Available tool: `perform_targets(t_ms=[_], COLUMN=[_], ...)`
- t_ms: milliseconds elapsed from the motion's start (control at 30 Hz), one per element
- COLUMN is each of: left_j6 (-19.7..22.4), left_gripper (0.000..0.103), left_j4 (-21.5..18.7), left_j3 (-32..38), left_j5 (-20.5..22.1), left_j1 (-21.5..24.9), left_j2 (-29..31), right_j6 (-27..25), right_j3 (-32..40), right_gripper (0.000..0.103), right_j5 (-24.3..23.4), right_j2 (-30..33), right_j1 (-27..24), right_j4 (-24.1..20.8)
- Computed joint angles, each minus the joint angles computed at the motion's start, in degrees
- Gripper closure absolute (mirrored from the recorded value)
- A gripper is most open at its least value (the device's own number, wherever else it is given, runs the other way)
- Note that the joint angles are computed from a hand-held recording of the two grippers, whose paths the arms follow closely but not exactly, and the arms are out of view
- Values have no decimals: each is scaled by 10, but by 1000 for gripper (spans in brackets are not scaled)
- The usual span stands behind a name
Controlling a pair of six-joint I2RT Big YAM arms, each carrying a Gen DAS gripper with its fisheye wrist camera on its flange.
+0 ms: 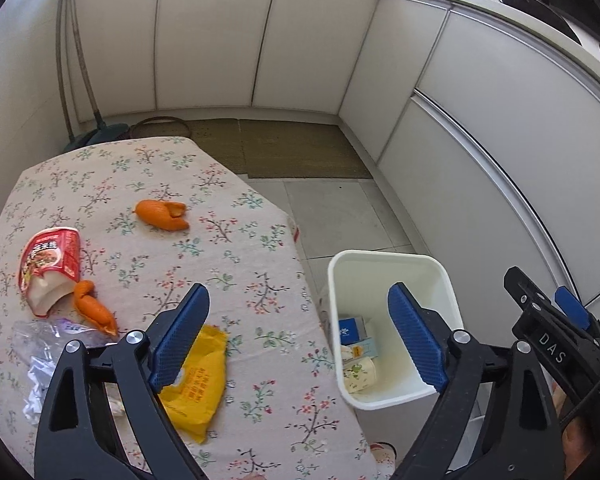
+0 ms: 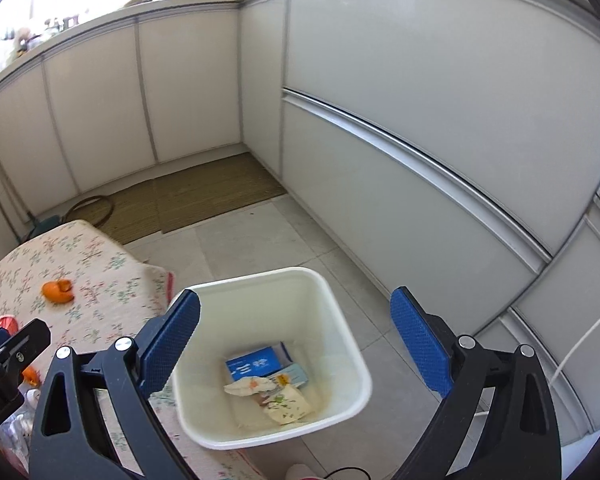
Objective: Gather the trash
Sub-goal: 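Move both tools back over the table toward the noodle cup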
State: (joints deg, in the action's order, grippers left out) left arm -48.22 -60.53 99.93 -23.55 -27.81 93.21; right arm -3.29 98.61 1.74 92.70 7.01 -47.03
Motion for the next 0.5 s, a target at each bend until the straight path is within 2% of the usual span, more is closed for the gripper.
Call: perform_targets(t_ms=[267,500], left_j6=[-19,-35], left_gripper=[13,11], left_j4=[-3,-6], left_j3=[-85,-159], left_j5=[-15,-20], left_j1=[25,55], left_j2=[-70,-135], right_j6=[-26,-34], right_j3=[-43,-55], right_gripper=[7,7], right_j5=[17,26], right_j2=[-35,-39], right_j1=[65,113], right_j4=[40,43])
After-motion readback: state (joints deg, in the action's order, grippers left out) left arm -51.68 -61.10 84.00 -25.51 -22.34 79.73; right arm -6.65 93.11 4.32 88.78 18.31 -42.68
